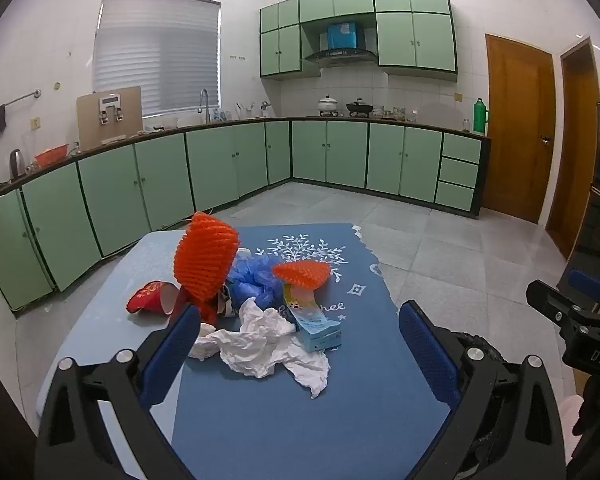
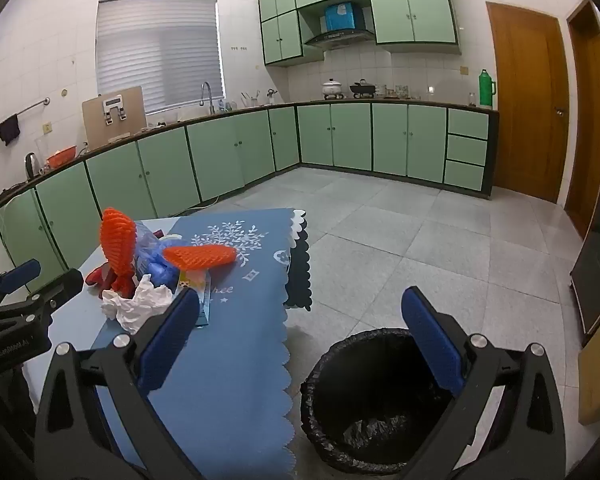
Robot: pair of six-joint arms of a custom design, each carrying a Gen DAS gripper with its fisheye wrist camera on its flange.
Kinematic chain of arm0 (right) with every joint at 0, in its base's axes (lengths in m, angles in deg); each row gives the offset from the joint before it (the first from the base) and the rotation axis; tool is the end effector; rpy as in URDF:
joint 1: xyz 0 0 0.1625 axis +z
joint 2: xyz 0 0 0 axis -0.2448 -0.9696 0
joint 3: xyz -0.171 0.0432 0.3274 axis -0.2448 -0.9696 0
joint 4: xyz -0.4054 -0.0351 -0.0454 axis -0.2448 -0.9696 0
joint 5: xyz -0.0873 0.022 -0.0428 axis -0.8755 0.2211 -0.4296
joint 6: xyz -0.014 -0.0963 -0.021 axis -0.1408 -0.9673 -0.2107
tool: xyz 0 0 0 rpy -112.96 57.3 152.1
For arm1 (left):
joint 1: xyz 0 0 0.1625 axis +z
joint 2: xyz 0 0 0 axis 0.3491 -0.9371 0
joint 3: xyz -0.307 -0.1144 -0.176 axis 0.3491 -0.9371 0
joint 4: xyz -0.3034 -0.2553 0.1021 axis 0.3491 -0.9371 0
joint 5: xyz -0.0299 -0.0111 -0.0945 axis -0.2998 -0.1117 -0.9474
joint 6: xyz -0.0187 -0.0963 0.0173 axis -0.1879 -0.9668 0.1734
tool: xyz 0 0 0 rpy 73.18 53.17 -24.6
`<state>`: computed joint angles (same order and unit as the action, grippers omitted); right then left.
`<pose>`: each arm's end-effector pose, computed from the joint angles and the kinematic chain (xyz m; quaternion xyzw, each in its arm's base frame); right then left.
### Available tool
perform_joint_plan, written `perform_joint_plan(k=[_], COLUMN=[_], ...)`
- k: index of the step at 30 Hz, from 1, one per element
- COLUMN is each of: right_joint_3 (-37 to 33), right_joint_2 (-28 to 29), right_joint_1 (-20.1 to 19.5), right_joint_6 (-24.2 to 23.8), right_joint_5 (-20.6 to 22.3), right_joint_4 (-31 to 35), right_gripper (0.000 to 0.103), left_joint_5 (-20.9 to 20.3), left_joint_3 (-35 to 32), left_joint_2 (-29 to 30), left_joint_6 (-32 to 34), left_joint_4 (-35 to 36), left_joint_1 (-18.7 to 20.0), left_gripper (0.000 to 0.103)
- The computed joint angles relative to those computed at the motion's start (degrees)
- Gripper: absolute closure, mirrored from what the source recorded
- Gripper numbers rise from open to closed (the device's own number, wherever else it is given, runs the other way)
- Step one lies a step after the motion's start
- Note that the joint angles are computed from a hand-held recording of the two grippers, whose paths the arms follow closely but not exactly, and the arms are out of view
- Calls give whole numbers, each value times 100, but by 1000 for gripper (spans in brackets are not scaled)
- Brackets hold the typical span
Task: Collect trash
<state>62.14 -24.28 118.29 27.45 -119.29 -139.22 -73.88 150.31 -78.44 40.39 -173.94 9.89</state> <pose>0.1605 -0.3689 0.3406 0.0625 -0.7652 0.5299 0.3603 -0.3872 -0.4679 0.1198 0.3547 0.8102 -0.4042 0.2331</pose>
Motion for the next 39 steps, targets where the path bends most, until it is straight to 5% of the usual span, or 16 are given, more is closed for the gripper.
perform_joint_plan(k=[39], right_joint_3=[7], right_joint_2=[-237], right_joint_1=[10], right_joint_6=[14], right_joint_5=[-6], right_joint_4=[148], right_gripper=[5], left_joint_5=[76], left_joint_3=[-5], left_joint_2=[-19], left_joint_6=[84], left_joint_4=[-82], left_joint_1=[-48], left_gripper=[6])
